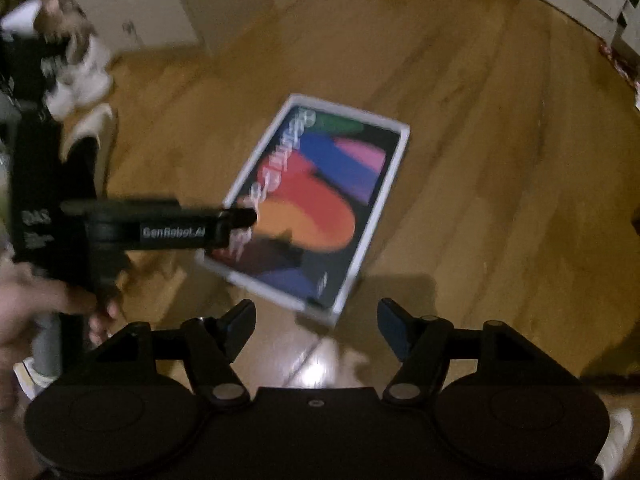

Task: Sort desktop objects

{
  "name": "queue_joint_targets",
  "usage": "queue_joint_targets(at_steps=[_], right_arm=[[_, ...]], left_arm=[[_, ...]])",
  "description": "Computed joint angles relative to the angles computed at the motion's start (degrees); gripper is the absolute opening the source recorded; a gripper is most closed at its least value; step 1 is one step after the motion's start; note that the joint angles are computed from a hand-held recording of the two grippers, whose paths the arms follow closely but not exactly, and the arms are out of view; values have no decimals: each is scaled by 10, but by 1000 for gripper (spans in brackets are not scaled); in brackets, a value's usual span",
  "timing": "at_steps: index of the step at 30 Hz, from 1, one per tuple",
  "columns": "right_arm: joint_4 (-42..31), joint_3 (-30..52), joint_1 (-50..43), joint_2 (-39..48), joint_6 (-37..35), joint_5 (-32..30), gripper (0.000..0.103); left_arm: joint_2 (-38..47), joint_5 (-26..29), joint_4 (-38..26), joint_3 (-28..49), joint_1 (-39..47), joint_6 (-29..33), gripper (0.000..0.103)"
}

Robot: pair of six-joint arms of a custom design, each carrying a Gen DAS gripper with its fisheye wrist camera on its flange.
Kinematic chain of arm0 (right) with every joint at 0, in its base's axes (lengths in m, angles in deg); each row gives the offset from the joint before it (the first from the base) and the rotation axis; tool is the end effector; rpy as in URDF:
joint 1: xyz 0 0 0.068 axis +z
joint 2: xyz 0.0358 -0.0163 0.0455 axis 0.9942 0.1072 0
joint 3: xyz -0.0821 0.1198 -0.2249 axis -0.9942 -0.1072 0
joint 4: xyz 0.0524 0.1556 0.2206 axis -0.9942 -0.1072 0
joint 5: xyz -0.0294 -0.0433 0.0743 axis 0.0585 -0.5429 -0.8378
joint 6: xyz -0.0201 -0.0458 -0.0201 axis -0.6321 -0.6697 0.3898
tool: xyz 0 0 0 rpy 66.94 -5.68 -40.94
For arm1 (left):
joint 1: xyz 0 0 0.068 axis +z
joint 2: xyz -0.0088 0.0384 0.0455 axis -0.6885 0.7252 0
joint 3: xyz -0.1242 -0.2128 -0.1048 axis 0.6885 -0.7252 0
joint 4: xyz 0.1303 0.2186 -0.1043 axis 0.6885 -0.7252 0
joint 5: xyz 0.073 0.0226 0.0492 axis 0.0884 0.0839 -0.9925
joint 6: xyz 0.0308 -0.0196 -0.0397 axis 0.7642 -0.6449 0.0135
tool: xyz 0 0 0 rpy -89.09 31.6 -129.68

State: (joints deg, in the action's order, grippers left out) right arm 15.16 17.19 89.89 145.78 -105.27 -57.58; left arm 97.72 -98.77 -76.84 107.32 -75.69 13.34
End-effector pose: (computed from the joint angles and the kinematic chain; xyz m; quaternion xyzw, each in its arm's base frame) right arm 0.2805 0.0378 0.2433 -0.3450 0.9279 0.0907 0.1085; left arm 0.2257 -0.1310 0.2059 -0.1984 0.9379 -0.0761 0.2743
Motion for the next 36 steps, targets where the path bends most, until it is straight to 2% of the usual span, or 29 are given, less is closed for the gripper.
queue_joint_targets(at_steps=[4, 11, 13, 15, 17, 22, 26, 30, 36], right_arm=[[27, -60, 22, -54, 50, 51, 73], [-6, -109, -19, -135, -18, 31, 73], [-10, -114, -33, -150, -38, 4, 76], [8, -131, -37, -163, -57, -9, 84], [34, -148, -31, -167, -66, -4, 85], [41, -161, -17, -140, -61, 22, 85], [52, -185, -7, -138, -89, 50, 85], [47, -191, -21, -123, -80, 47, 85], [95, -225, -32, -138, -94, 40, 85]], left_arm=[[-21, -30, -55, 15, -55, -6, 103], [-39, -64, -125, 34, -140, -54, 103], [-30, -82, -153, 54, -161, -68, 103], [-16, -102, -180, 71, -169, -72, 103], [-14, -111, -194, 76, -173, -75, 103], [-34, -113, -146, 40, -173, -95, 103], [12, -118, -152, 67, -180, -87, 103], [21, -129, -147, 74, -187, -79, 103], [45, -153, -146, 94, -199, -82, 103]])
